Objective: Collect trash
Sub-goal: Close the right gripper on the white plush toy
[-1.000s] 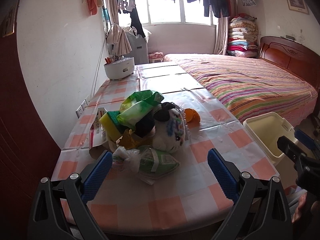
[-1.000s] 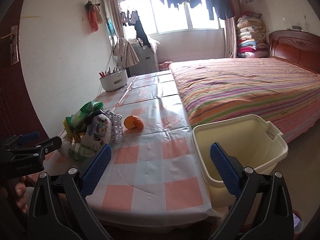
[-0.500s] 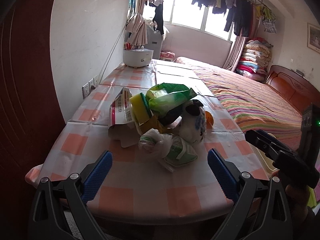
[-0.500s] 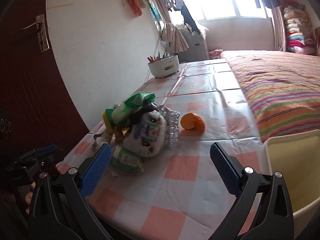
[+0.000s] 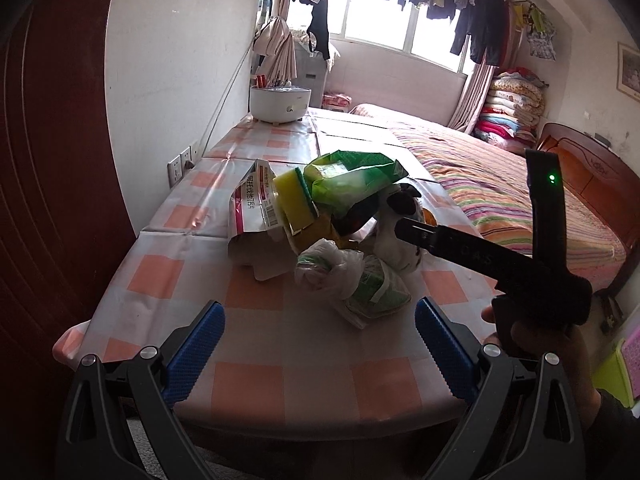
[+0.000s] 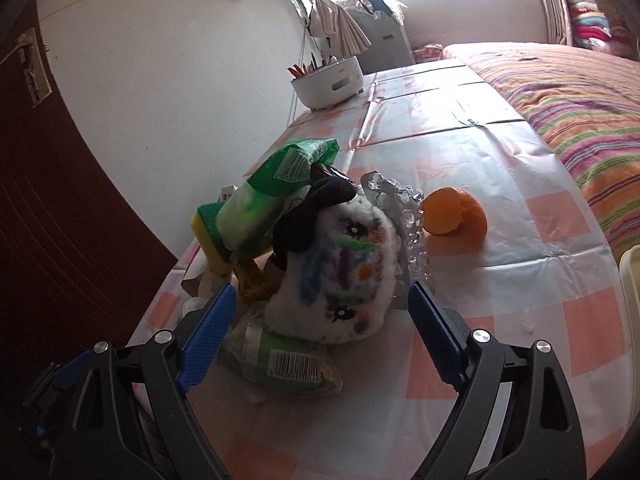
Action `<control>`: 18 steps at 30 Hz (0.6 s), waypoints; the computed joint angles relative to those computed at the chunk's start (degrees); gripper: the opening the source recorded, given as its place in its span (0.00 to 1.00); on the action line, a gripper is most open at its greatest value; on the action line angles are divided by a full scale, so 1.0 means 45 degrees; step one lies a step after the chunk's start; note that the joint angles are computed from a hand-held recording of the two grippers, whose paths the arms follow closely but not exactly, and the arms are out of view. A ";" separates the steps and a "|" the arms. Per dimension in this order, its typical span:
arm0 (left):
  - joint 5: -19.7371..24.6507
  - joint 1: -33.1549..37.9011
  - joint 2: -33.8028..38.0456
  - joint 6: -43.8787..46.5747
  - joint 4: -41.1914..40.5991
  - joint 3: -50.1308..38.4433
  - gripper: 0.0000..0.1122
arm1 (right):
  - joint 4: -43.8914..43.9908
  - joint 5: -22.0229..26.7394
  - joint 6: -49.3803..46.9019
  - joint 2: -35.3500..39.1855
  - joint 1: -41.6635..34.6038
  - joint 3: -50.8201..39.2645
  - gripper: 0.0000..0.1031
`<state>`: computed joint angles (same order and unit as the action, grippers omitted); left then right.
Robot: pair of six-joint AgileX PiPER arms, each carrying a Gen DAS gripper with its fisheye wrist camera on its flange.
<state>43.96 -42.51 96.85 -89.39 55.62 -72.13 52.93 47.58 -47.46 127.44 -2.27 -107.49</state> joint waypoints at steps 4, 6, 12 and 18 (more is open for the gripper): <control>-0.0064 0.0072 -0.0021 0.0183 -0.0088 0.0093 0.83 | -0.1171 0.0288 0.1709 0.1061 0.0304 -0.1679 0.72; -0.0155 0.0136 0.0002 0.0266 -0.0150 0.0107 0.83 | -0.1654 0.0886 0.2512 0.1759 0.0365 -0.2779 0.64; -0.0339 0.0282 0.0134 0.0537 -0.0444 0.0060 0.83 | -0.1014 0.1651 0.2561 0.2114 -0.0149 -0.3165 0.45; -0.1102 0.0630 0.0441 0.1067 -0.1124 -0.0147 0.83 | 0.1479 0.3858 0.1798 0.1965 -0.1635 -0.2499 0.43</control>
<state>39.00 -39.67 98.83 -84.58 50.56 -72.79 59.59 64.94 -39.37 136.28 -9.62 -118.74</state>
